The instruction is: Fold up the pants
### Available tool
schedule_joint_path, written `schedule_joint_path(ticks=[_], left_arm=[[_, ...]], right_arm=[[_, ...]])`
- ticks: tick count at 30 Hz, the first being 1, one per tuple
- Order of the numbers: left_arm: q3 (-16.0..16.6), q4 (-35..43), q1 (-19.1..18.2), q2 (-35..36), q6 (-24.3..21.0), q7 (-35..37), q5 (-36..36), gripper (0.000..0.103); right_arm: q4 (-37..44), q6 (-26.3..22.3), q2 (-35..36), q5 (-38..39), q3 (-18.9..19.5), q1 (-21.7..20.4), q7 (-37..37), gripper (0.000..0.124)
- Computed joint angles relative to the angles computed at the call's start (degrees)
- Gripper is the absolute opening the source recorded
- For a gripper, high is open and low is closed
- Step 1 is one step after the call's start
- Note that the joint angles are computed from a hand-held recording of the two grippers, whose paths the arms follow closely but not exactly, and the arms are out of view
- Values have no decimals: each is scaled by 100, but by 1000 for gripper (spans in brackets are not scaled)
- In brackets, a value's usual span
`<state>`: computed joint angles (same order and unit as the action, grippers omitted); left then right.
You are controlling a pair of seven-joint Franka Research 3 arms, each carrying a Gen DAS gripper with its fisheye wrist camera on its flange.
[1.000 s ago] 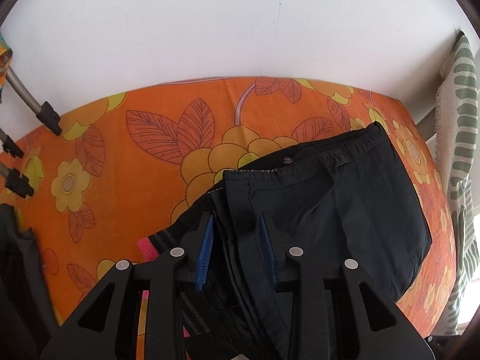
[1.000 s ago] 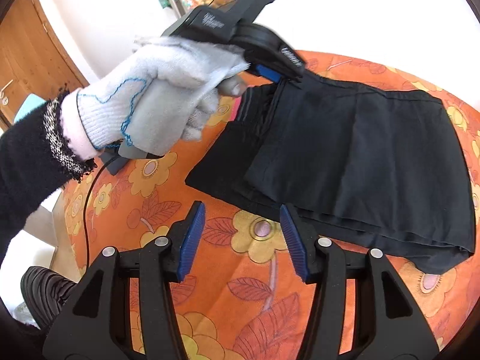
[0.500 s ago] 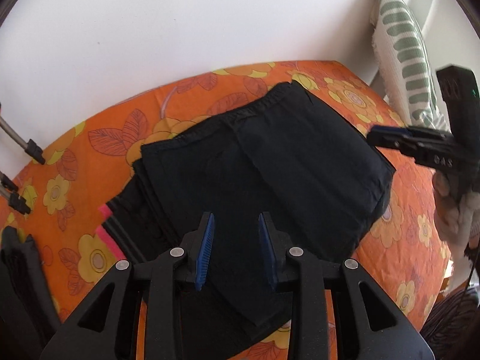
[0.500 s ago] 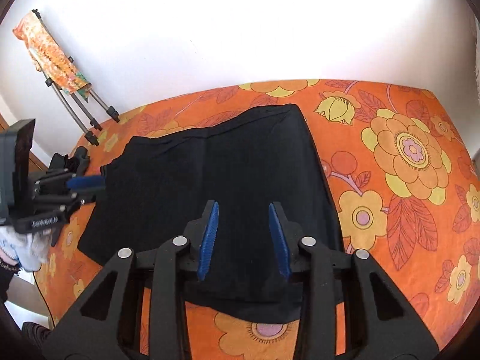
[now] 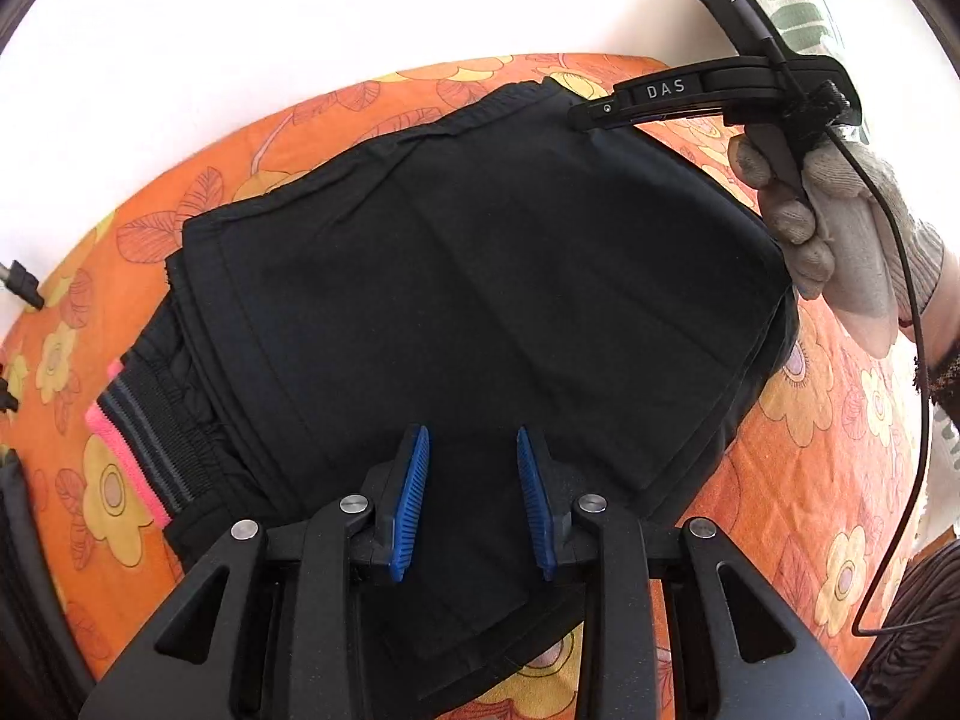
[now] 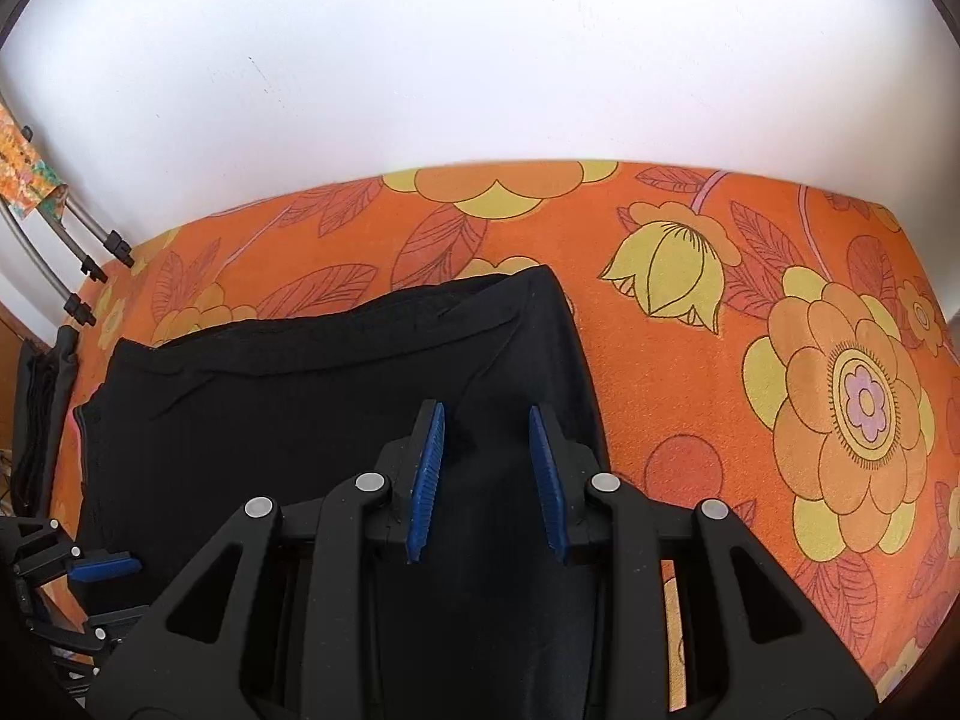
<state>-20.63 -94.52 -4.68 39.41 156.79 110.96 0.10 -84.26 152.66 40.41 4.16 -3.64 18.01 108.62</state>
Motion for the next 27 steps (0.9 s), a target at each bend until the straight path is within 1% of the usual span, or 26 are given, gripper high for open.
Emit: schedule_joint_path(ticks=[3, 6, 10, 13, 14, 17, 20, 21, 23, 24, 25, 26, 27], left_arm=[[74, -107, -64, -43, 172, -83, 82, 29], [120, -68, -111, -36, 187, -154, 182, 29], [88, -86, -68, -35, 214, -150, 229, 29], [61, -229, -41, -106, 313, -149, 250, 29], [59, -259, -43, -118, 340, -163, 257, 29], [30, -245, -12, -95, 351, -159, 256, 29], [16, -204, 1, -80, 320, -141, 263, 29], [6, -211, 12, -79, 326, -129, 259, 29], [-20, -205, 35, -78, 316, -110, 234, 29], [-30, -204, 44, -77, 312, -102, 222, 29], [-35, -187, 49, -65, 302, -94, 212, 29], [-34, -184, 48, -64, 300, -97, 204, 29], [-27, -187, 42, -65, 309, -100, 205, 29]], right_arm=[[124, -64, 112, -82, -86, 35, 42, 28], [200, -99, 162, -179, -171, 83, 131, 28], [317, -202, 215, -219, -185, 40, 226, 28], [426, -317, 279, -323, -330, 89, 485, 30], [445, -344, 293, -303, -310, 43, 528, 32], [295, -189, 211, -174, -212, -91, 590, 33], [11, 141, 22, -193, -217, -85, 606, 33], [-144, 370, -74, -107, -119, -154, 519, 33], [-465, 902, -264, 259, 252, -422, 161, 35], [-590, 1152, -330, 422, 400, -520, -41, 45], [-700, 1406, -381, 474, 375, -474, -129, 51], [-781, 1631, -418, 425, 207, -310, -122, 57], [-775, 1712, -415, 338, 14, -133, -106, 59]])
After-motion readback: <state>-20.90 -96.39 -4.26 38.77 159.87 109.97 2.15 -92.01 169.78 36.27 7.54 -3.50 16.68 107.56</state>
